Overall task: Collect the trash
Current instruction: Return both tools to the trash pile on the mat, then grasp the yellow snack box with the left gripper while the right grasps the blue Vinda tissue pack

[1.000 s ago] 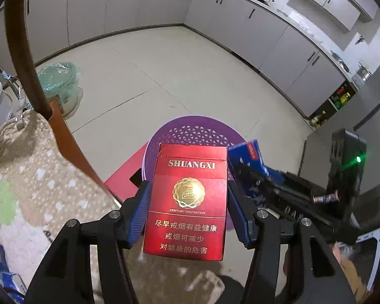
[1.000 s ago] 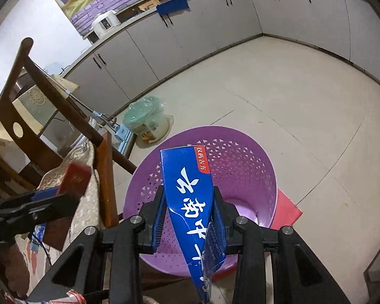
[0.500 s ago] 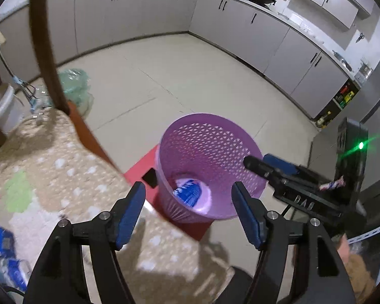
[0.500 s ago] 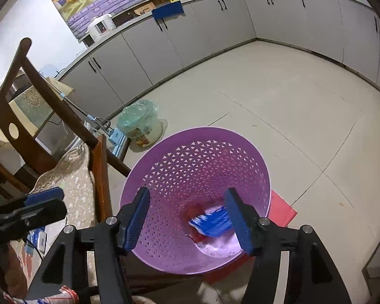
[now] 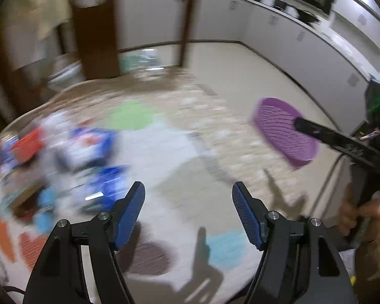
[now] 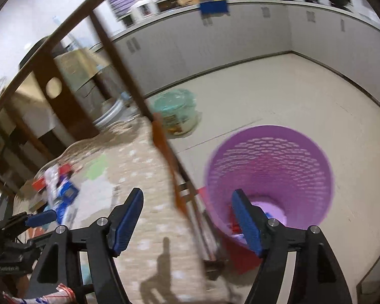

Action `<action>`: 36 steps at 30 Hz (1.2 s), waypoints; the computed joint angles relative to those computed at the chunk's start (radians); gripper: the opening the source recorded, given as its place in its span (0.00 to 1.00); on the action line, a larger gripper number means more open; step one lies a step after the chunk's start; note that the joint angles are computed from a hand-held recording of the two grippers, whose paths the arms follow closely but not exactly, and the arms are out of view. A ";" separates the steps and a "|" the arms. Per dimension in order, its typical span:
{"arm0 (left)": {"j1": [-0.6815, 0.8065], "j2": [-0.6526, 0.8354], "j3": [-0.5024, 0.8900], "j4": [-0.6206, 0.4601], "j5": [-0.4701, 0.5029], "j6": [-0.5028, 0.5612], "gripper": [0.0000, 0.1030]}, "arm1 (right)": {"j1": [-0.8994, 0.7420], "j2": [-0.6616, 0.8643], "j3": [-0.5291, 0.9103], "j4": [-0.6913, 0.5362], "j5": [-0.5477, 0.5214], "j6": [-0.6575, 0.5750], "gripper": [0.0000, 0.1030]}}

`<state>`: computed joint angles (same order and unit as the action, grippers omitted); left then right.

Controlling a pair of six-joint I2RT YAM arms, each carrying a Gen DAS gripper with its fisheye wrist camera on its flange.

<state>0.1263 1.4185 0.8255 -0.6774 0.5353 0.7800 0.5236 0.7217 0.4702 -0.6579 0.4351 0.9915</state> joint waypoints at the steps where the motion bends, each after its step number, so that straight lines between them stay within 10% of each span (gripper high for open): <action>1: 0.090 0.038 0.036 -0.012 0.010 0.068 0.68 | 0.037 0.056 0.017 0.034 0.009 0.012 0.75; 15: 0.407 0.490 0.532 -0.068 0.044 0.353 0.76 | 0.214 0.781 0.382 0.433 -0.186 -0.133 0.83; 33: 0.235 0.651 0.626 -0.043 -0.108 0.490 0.75 | 0.142 1.233 0.820 0.350 -0.346 -0.470 0.91; 36: 0.248 0.671 0.664 -0.092 -0.080 0.459 0.60 | 0.145 1.257 0.829 0.376 -0.384 -0.471 0.89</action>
<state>0.3748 2.0892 1.4894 -0.7693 0.4557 1.2388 0.6684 1.9786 1.2988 -0.2822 0.0506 0.5206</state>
